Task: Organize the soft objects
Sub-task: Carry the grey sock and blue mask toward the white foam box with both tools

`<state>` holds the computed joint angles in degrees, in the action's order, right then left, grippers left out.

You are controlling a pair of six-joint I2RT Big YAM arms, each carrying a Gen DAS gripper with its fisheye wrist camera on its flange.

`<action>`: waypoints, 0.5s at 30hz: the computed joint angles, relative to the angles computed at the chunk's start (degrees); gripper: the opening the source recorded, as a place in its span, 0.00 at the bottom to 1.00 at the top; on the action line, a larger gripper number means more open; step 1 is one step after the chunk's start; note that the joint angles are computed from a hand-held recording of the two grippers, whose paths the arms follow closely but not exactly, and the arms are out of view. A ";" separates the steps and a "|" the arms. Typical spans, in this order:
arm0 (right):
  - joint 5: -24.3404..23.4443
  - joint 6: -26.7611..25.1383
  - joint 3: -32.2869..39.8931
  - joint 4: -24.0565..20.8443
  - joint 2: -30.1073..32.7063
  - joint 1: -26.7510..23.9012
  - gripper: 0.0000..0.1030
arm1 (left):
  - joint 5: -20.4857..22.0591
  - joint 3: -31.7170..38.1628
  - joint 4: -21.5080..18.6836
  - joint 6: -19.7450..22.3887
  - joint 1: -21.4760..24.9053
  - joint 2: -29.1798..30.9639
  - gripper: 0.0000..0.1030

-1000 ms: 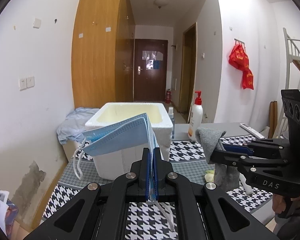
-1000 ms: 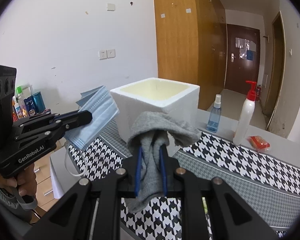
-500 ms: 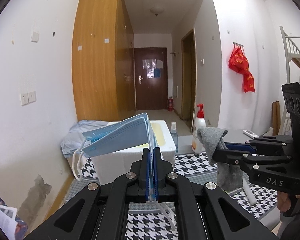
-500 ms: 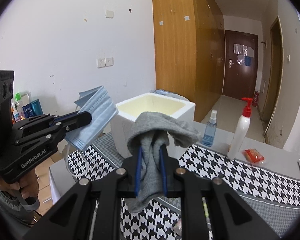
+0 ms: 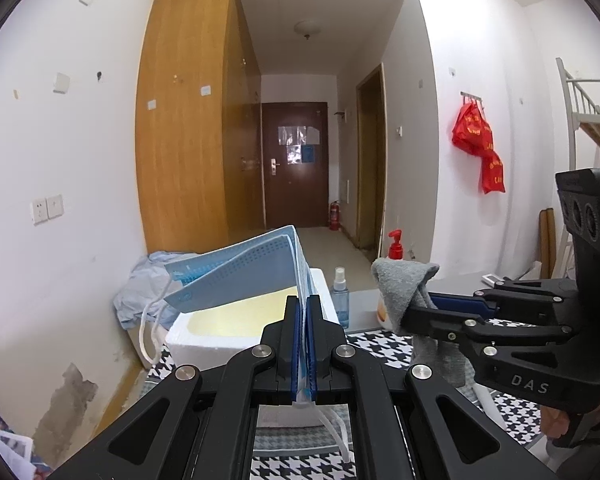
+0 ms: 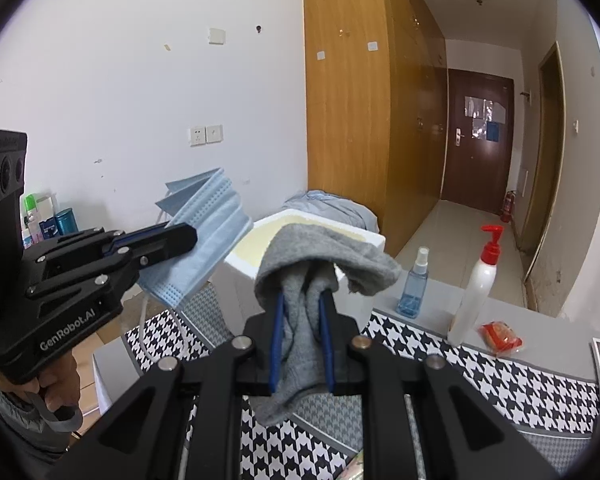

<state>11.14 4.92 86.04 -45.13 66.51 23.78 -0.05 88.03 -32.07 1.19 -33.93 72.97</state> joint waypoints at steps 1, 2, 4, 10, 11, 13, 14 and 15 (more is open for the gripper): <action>-0.10 0.02 0.14 0.02 0.09 -0.13 0.20 | -0.07 0.26 -0.07 0.15 -0.01 0.21 0.03; -0.18 0.05 0.24 0.09 0.15 -0.26 0.20 | -0.13 0.51 -0.11 0.22 0.03 0.47 0.03; -0.09 -0.01 0.50 0.13 0.27 -0.45 0.20 | 0.11 1.21 -0.32 0.12 0.33 1.06 0.03; 0.21 -1.15 1.56 0.60 1.16 -0.91 0.20 | -0.45 3.11 -0.69 0.67 0.58 2.46 0.03; 0.20 -1.23 1.85 0.48 1.47 -1.03 0.20 | -0.42 3.07 -0.64 0.57 0.77 2.48 0.03; 0.15 -1.40 2.43 0.19 2.03 -1.13 0.20 | -0.06 4.20 -1.61 0.02 1.10 3.33 0.03; -0.06 -1.30 2.69 0.21 2.26 -1.28 0.20 | 0.15 4.73 -2.12 0.09 1.25 3.75 0.03; -0.46 -1.30 3.06 0.13 2.57 -1.50 0.20 | -0.14 5.00 -2.26 0.33 1.31 4.06 0.03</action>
